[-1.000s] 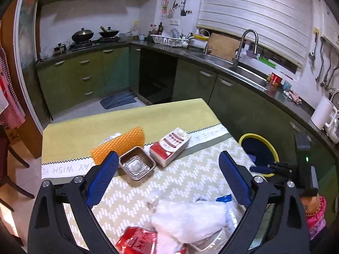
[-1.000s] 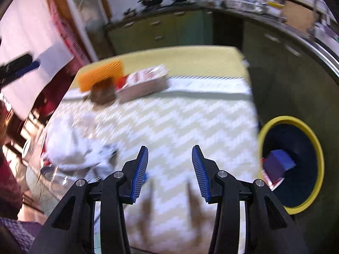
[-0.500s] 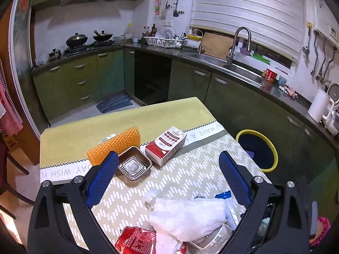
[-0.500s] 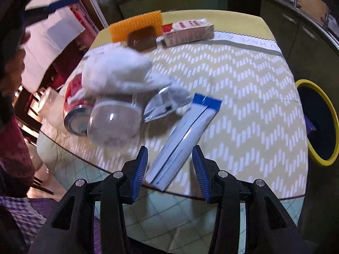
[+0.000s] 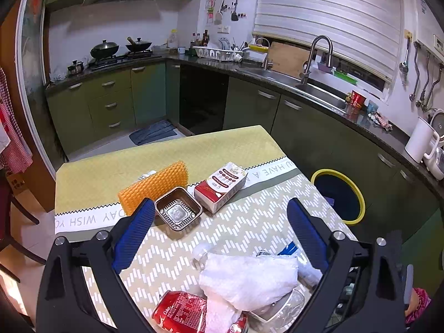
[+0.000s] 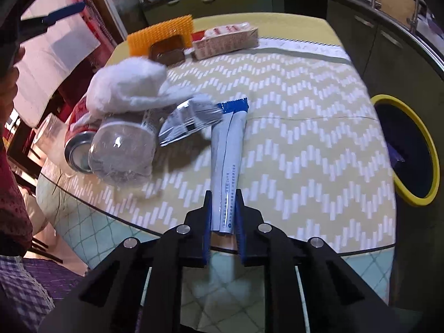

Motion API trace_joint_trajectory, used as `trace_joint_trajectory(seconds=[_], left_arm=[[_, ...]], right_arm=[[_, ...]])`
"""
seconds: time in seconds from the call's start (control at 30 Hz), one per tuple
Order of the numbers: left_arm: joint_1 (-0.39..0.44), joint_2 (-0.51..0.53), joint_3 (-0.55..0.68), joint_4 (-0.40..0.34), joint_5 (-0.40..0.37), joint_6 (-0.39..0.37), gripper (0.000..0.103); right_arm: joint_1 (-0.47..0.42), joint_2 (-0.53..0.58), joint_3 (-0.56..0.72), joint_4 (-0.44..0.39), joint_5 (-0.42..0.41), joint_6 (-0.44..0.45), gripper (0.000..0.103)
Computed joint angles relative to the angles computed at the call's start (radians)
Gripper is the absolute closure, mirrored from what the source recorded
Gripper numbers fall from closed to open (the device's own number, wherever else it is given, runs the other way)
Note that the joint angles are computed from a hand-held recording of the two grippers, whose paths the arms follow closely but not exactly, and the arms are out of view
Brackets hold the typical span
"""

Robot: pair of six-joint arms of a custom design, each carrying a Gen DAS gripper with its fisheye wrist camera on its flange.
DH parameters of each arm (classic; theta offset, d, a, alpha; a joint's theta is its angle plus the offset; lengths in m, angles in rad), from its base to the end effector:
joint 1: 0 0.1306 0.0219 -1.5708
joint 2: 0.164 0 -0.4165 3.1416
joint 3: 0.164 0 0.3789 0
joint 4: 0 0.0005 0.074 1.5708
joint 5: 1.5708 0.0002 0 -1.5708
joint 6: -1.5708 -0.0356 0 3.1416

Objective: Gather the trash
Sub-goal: 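Grasp the white toothpaste tube with the right gripper, then drop the toothpaste tube into the bin with the right gripper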

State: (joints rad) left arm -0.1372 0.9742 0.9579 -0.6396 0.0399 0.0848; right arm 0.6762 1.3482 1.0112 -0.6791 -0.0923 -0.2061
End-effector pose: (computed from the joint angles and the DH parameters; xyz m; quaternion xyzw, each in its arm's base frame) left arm 0.3097 -0.0447 0.4356 0.0323 0.8965 -0.0667 0.4369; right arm 0.3200 0.2604 0.3280 -0.2360 0.9314 0.1569 0.2284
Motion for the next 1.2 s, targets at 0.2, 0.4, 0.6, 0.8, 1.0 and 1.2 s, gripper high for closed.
trace_joint_trajectory(seconds=[0.2, 0.4, 0.6, 0.8, 1.0, 1.2], left_arm=[[-0.019, 0.002, 0.008, -0.016, -0.017, 0.002, 0.012], [-0.039, -0.008, 0.01, -0.028, -0.032, 0.002, 0.012], [-0.06, -0.02, 0.01, -0.046, -0.054, 0.013, 0.012], [-0.062, -0.048, -0.005, -0.074, -0.086, 0.04, 0.012], [-0.05, -0.079, -0.019, -0.124, -0.124, 0.067, 0.012], [-0.018, -0.102, -0.02, -0.167, -0.136, 0.078, 0.012]], right_arm=[[-0.061, -0.055, -0.016, 0.007, -0.012, 0.003, 0.089], [-0.178, -0.14, -0.03, 0.022, 0.048, -0.009, 0.089], [-0.389, -0.07, 0.024, 0.002, 0.076, 0.0, 0.089], [-0.519, 0.111, 0.123, -0.034, 0.063, 0.03, 0.088], [-0.585, 0.248, 0.206, -0.046, 0.028, 0.024, 0.08], [-0.575, 0.275, 0.216, -0.016, 0.066, 0.01, 0.043]])
